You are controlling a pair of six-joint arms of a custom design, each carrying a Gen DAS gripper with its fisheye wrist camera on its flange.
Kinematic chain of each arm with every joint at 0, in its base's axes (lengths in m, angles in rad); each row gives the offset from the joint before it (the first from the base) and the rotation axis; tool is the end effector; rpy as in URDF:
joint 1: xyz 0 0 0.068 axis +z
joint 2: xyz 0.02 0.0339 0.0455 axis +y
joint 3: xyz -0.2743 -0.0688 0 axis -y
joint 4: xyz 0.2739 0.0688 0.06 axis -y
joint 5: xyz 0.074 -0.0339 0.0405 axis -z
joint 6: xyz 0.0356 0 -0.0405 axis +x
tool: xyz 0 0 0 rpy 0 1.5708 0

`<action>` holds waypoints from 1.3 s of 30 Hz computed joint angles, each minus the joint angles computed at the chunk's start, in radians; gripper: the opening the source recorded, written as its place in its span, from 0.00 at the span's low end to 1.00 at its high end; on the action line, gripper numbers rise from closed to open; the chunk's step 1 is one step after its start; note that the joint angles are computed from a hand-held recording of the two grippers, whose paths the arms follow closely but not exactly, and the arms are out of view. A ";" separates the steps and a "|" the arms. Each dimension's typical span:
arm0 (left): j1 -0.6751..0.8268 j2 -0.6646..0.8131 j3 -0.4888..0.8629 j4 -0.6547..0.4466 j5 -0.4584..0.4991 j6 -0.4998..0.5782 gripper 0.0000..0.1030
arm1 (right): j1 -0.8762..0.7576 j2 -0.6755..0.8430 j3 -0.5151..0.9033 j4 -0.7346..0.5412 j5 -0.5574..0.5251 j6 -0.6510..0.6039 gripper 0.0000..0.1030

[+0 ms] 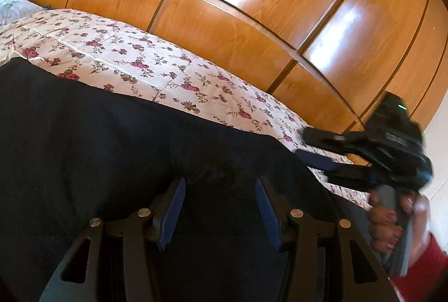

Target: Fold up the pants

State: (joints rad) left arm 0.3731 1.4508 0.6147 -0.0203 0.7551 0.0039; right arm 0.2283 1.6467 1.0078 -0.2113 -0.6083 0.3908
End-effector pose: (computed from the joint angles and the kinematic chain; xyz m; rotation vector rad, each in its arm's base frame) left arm 0.2703 0.0796 0.1473 -0.0845 2.2423 -0.7095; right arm 0.3505 0.1023 0.1943 -0.0899 2.4654 1.0136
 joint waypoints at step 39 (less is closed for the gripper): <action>-0.048 -0.004 -0.009 0.022 -0.118 0.020 0.51 | 0.122 -0.069 -0.214 0.209 0.364 0.006 0.00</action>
